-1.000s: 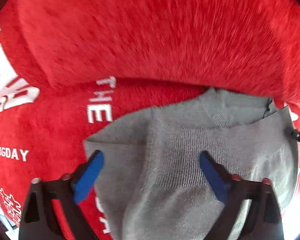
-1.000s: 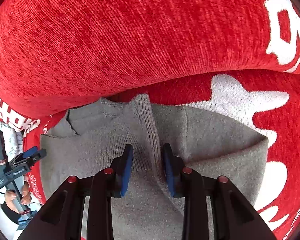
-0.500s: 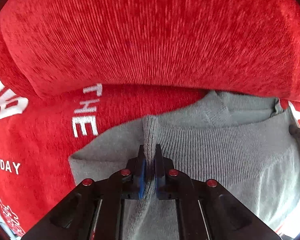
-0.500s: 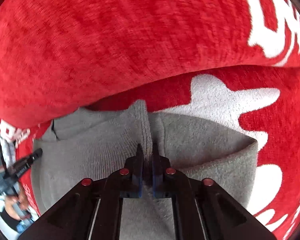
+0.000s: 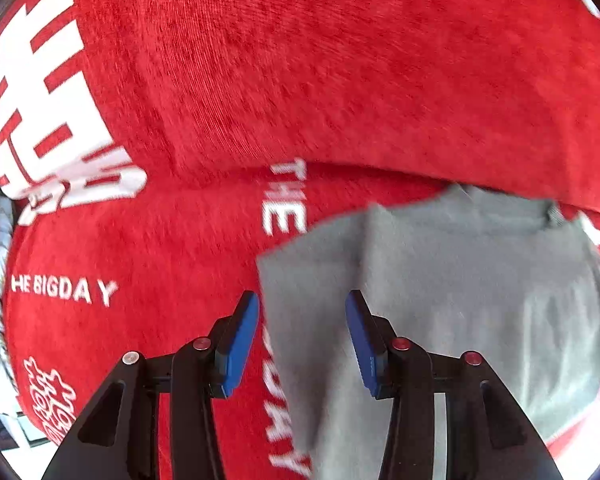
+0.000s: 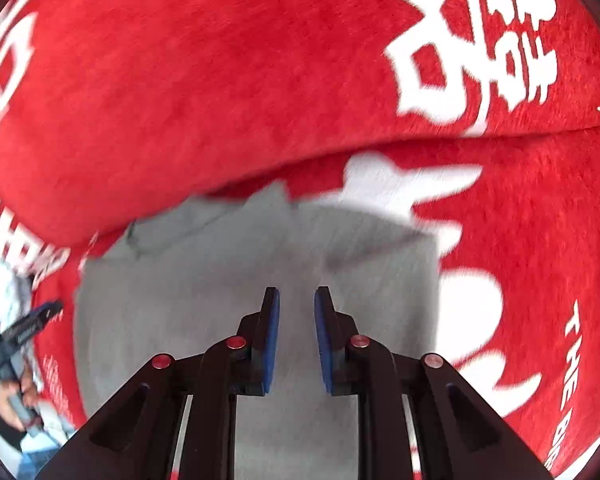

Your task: Fold small clothes

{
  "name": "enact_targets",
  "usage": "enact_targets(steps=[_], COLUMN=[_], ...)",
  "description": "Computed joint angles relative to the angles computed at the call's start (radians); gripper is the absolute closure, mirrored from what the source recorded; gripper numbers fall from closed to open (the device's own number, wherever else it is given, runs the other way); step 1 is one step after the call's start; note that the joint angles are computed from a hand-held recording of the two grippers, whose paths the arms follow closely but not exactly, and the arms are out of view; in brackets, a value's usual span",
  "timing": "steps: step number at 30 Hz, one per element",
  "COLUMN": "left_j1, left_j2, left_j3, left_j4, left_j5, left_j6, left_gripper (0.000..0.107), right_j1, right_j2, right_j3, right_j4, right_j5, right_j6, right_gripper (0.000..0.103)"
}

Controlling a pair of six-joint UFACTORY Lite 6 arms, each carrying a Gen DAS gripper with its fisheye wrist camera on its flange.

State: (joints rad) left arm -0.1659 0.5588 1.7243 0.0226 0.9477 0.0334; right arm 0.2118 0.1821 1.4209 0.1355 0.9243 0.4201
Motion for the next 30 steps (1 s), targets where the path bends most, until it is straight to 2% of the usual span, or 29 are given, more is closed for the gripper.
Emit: enact_targets(steps=[2, 5, 8, 10, 11, 12, 13, 15, 16, 17, 19, 23, 24, 25, 26, 27, 30], left_j1=[0.000, -0.050, -0.131, -0.112, -0.112, -0.111, -0.103, -0.054, -0.008, 0.022, 0.085, 0.118, 0.119, 0.115, 0.115, 0.110, 0.114], left_j2=[-0.099, -0.167, -0.240, -0.335, -0.357, -0.377, -0.393, -0.434, -0.466, -0.484, -0.520, -0.563, -0.567, -0.573, -0.575, -0.581, -0.591], left_j3=[-0.143, -0.290, -0.421, -0.523, -0.540, -0.556, -0.570, -0.594, -0.613, -0.627, -0.666, -0.742, -0.760, -0.774, -0.782, -0.789, -0.820], left_j4=[-0.039, -0.042, 0.002, -0.012, -0.002, 0.018, 0.035, -0.030, -0.103, -0.140, -0.211, -0.210, -0.200, -0.187, -0.173, -0.155, -0.120], left_j5=[-0.024, -0.050, -0.048, -0.097, -0.090, -0.070, -0.045, -0.012, 0.013, 0.028, 0.069, 0.072, 0.063, 0.055, 0.047, 0.040, 0.008], left_j6=[0.036, -0.004, -0.127, -0.095, -0.094, -0.104, -0.118, -0.070, -0.017, 0.009, 0.043, 0.013, -0.001, -0.014, -0.020, -0.034, -0.049], left_gripper=[0.060, 0.060, 0.060, 0.060, 0.058, 0.043, 0.038, 0.038, 0.038, 0.037, 0.024, 0.023, 0.023, 0.023, 0.023, 0.023, 0.023], right_j1=[0.059, 0.128, 0.133, 0.127, 0.115, 0.100, 0.083, 0.043, 0.066, 0.065, 0.112, 0.038, 0.005, -0.012, -0.006, -0.006, 0.070], right_j2=[-0.047, -0.108, -0.187, -0.232, -0.250, -0.282, -0.323, -0.441, -0.474, -0.534, -0.635, -0.849, -0.893, -0.918, -0.928, -0.896, -0.755], right_j3=[-0.076, -0.214, -0.334, -0.349, -0.356, -0.371, -0.395, -0.467, -0.493, -0.533, -0.645, -0.859, -0.901, -0.930, -0.935, -0.922, -0.828], right_j4=[0.010, -0.008, -0.018, -0.053, -0.048, -0.028, 0.001, 0.073, 0.085, 0.106, 0.154, 0.241, 0.262, 0.275, 0.267, 0.259, 0.158], right_j5=[-0.016, -0.026, -0.077, -0.032, -0.017, 0.002, 0.017, 0.050, 0.041, 0.046, -0.003, -0.052, -0.070, -0.100, -0.104, -0.110, -0.114], right_j6=[0.033, 0.091, 0.102, 0.120, 0.116, 0.112, 0.102, 0.099, 0.147, 0.184, 0.321, 0.481, 0.497, 0.511, 0.535, 0.531, 0.544], right_gripper=[0.082, 0.082, 0.085, 0.085, 0.085, 0.084, 0.082, 0.058, 0.039, 0.035, 0.035, 0.036, 0.037, 0.053, 0.082, 0.089, 0.090])
